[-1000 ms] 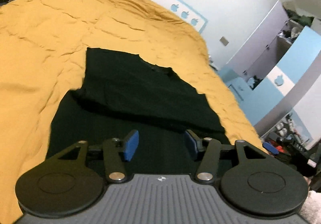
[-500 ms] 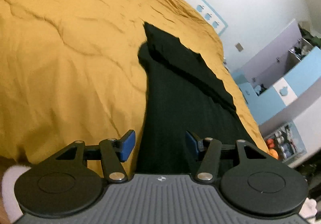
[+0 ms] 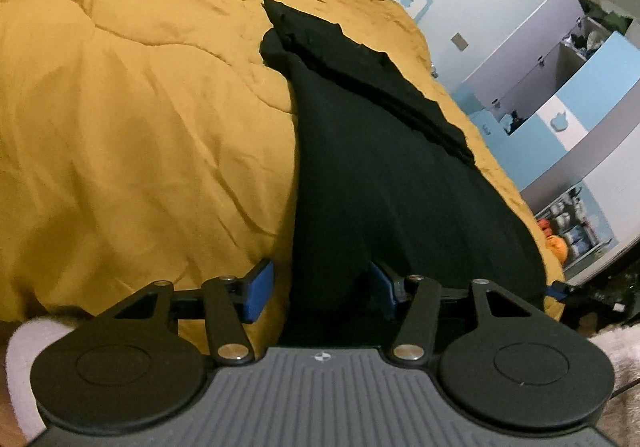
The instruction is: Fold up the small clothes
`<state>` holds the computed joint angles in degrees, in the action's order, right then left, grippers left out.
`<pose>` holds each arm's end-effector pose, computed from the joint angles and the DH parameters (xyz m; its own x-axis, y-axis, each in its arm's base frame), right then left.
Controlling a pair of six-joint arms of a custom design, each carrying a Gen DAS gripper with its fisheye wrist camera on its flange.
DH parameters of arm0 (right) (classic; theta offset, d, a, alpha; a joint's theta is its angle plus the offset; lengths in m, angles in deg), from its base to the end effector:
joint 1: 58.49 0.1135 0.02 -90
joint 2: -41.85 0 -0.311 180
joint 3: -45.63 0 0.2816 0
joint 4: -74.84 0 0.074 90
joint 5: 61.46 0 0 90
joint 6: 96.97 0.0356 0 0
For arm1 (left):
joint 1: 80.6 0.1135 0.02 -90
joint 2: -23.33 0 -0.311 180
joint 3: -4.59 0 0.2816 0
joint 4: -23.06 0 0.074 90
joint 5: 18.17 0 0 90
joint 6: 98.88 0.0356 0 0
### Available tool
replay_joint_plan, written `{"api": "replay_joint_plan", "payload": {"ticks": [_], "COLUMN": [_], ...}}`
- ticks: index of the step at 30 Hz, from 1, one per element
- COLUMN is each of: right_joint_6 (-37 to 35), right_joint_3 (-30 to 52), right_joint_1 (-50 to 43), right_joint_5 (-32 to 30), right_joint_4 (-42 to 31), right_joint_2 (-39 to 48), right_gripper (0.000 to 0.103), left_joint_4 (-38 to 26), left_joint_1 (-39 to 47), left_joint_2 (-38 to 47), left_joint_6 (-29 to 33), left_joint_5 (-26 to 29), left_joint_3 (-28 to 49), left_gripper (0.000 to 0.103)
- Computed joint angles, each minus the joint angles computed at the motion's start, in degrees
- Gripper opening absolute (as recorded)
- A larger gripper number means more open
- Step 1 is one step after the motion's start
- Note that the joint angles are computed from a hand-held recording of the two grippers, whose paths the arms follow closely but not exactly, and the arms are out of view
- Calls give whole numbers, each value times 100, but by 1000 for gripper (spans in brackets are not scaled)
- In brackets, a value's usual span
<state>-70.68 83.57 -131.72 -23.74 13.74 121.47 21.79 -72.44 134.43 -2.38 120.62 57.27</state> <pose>0.0711 -0.1385 0.1387 -0.6951 0.4055 -0.5936 0.0295 0.8411 0.5400 0.3291 0.0201 0.0796 -0.8171 -0.0418 -0.5750 0.3772 0.7154 -0.5882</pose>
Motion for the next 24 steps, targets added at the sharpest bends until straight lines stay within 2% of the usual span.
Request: {"api": "replay_joint_plan", "payload": {"ticks": [4,8,11,14,16,19,20,24], "right_joint_6": [1,-47,286,392,184,-339,-439,-659], "right_joint_3": [55,142,85,133,167,333,296,267], "right_joint_1": [39,62,196,232,210,215,215,129], "right_joint_5": [-58,-83,-14,-60,-36,222,294,226], "right_joint_4": [56,3,408,501,379,-162,-188,-376], "right_joint_2": [264,409,465,774,943,1529,1557,1716], "right_gripper": [54,54,53,53,54,56,56,56], "left_joint_4": [89,40,-15,11,60,-379,-535,-698], "left_joint_1": [172,222,205,180,204,197,179,191], "left_joint_2": [250,327,361,417,431,593,611,660], "left_joint_6": [61,59,87,32,29,336,522,607], "left_joint_5": [498,584,525,534,609,950,991,1221], "left_joint_3": [-90,-46,21,51,-36,87,106,131], "left_gripper": [63,63,64,64,66,66,66,66]}}
